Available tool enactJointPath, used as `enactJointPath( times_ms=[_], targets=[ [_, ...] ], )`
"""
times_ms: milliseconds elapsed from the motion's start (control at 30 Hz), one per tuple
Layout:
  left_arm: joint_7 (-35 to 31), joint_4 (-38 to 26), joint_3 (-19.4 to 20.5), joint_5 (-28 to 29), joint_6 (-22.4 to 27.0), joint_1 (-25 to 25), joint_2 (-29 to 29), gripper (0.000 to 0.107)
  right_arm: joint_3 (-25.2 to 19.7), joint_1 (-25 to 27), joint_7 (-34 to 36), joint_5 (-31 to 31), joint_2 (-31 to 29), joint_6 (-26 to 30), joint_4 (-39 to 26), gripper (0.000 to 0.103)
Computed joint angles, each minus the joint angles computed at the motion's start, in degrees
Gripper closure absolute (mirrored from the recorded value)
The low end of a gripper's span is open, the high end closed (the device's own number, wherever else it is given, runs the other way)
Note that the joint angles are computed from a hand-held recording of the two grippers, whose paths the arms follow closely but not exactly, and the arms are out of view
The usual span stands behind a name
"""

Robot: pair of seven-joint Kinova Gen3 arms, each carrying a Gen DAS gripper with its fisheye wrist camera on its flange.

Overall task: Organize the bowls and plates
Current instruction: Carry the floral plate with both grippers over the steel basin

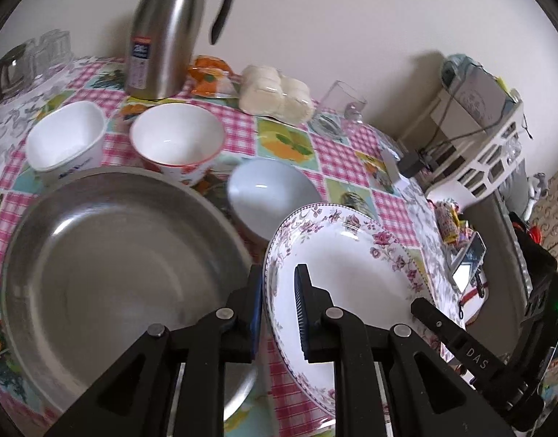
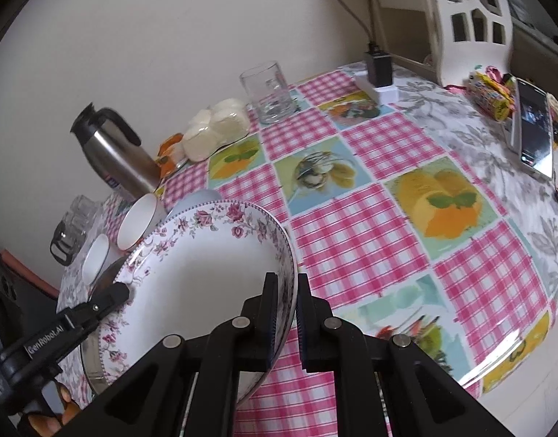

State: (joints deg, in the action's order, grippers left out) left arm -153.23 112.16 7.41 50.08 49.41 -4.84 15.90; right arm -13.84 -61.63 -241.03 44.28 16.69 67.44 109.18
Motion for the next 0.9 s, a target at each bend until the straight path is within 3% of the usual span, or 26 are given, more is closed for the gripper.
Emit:
enactJointPath(
  times_ms=[567,900],
  targets=[
    [3.22,-8.69,-2.40,-0.98,7.23,-9.63,5.93,0.092,5.56,0.98,13.40,1.61,8.32,-4.10,-13.37,0.093],
    [5.02,-11.64,-2.92,-1.32,8.23,-13.73,8.11,0.090,8.78,0.49,21.24,0.50,12.93,-6.27,-20.83,0.093]
  ],
)
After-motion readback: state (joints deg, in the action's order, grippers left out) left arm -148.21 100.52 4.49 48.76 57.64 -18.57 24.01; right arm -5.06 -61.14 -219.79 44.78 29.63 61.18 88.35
